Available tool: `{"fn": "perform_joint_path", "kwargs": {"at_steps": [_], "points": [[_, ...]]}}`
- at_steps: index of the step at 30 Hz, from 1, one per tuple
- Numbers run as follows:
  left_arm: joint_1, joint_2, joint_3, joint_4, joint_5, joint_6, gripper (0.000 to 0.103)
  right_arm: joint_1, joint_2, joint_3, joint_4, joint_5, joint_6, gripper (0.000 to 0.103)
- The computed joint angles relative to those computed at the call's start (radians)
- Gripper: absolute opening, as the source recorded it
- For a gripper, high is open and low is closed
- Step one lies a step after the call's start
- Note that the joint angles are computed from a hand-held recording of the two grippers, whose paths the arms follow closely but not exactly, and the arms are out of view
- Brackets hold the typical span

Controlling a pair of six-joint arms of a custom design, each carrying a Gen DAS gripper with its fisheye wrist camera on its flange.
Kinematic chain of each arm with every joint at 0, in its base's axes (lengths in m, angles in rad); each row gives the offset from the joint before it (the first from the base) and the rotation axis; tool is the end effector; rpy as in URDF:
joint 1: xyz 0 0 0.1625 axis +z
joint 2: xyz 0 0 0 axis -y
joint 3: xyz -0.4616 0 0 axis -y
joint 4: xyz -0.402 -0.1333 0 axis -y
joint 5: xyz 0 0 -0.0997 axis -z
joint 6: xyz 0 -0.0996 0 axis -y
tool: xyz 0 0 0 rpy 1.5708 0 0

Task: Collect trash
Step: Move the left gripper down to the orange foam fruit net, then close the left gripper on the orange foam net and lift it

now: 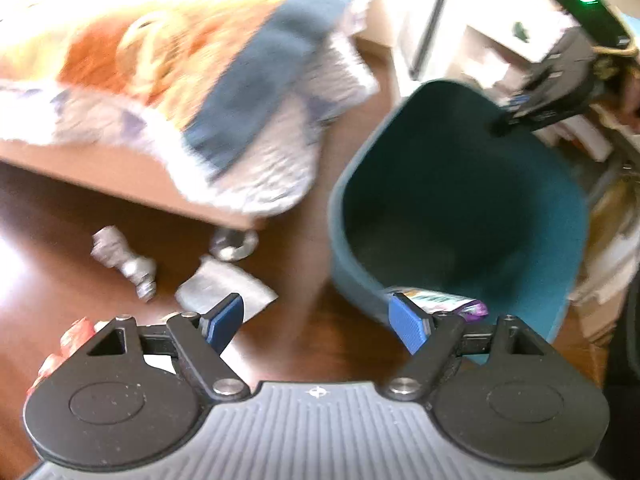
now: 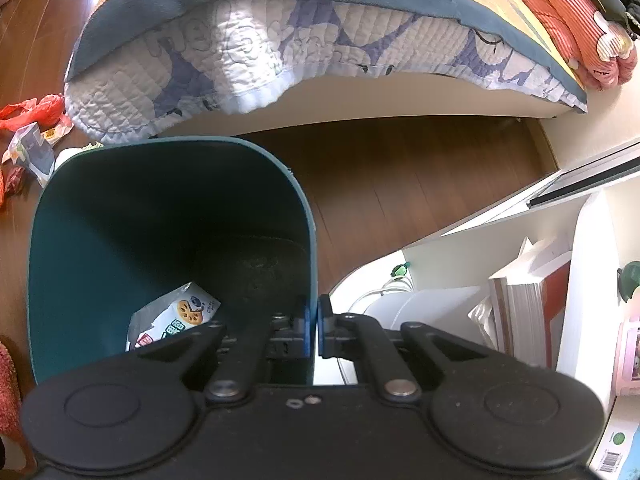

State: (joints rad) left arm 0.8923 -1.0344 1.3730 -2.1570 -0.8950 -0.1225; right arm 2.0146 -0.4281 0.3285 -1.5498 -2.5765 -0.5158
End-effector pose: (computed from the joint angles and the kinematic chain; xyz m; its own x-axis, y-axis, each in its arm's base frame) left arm -0.3064 -0.6917 0.3748 -0.7727 0.2753 -0.5720 0.5179 0.7944 -0.3174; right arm 0.4410 -0.8129 0.3488 -0.2343 -0.5920 0.7711 -0.6249 0.6993 0.3470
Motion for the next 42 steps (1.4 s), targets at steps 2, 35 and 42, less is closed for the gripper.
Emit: {"fn": "perform_joint_path", "kwargs": {"at_steps": [2,35,42], "points": [[0.005,-0.018,0.032,0.01,0.079,-0.045,0.08,0.002,0.005,-0.01,0.01,-0.001,0.003,0.003],[0.32,-0.227,0.246,0.45,0.166,-1.111,0.082,0.004,0.031,-0.065,0.053,-0.006,0.038,0.004],[0.312,-0.256,0.277,0.403,0.152,-1.109,0.042,0.002,0.01,-0.026,0.03,-0.004,0.04,0.004]]}}
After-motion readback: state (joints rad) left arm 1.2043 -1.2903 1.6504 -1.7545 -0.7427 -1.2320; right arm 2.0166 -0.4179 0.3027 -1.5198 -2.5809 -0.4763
